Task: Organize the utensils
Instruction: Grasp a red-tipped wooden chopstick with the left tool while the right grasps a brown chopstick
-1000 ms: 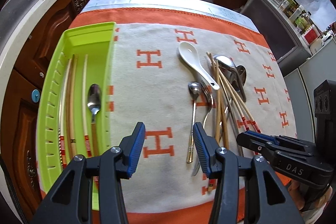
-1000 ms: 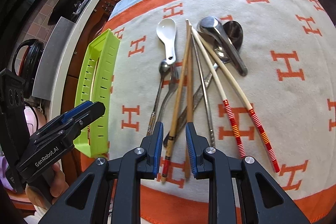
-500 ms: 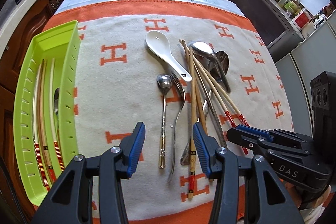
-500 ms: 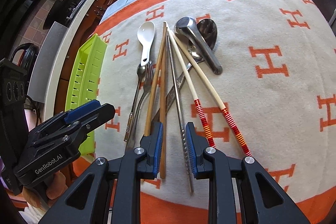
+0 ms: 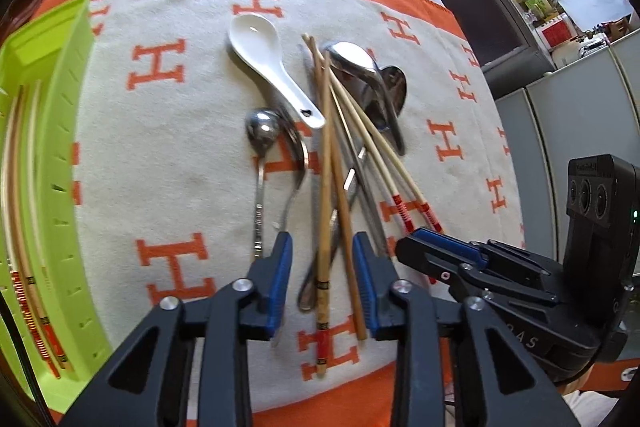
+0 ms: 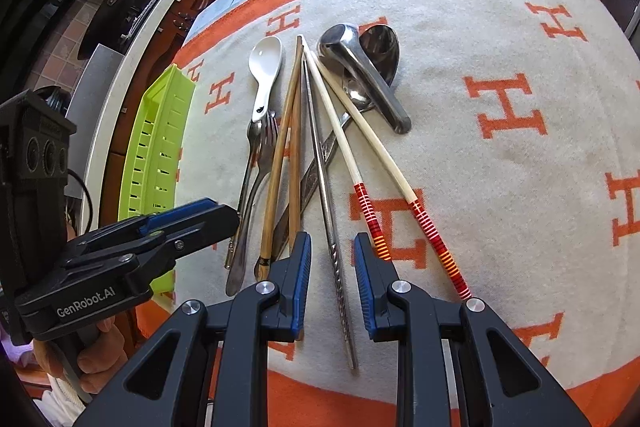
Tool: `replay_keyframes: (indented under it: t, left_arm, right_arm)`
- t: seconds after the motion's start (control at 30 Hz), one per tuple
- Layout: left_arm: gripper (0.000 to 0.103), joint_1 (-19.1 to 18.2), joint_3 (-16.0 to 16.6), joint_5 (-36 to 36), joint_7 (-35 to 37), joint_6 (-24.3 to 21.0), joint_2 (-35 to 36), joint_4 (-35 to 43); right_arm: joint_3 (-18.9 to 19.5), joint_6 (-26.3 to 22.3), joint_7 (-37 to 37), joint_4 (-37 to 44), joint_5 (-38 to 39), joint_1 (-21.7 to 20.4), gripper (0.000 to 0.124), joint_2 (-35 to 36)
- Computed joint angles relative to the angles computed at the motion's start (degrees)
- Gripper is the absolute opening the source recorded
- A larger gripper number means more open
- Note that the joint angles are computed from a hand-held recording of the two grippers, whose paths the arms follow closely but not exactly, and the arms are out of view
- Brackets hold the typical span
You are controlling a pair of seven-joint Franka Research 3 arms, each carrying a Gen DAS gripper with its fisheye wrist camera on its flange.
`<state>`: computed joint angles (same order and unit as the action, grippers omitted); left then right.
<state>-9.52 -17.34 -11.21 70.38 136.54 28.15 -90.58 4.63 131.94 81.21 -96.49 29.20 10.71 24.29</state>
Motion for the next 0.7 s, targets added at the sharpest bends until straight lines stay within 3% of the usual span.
replay_keyframes:
  t: [0.07, 0.27, 0.7]
  left_arm:
    - [0.017, 0.32, -0.59, -1.18, 0.32, -1.28, 1.76, 2.08]
    - [0.013, -0.39, -0.16, -0.81, -1.04, -4.15, 5.36, 6.67]
    - [0.012, -1.5, 0.81, 2.38, -4.07, -7.96, 9.48, 12.3]
  right_arm:
    - [0.06, 0.28, -0.19, -0.22, 0.39, -0.13, 0.022, -0.08]
    - [0.24, 0.41, -0.92, -0.85, 1.84, -0.74, 0.022, -0.43]
    - [0.42, 0.45, -2.1, -1.3, 3.65, -1.08, 0.022, -0.46]
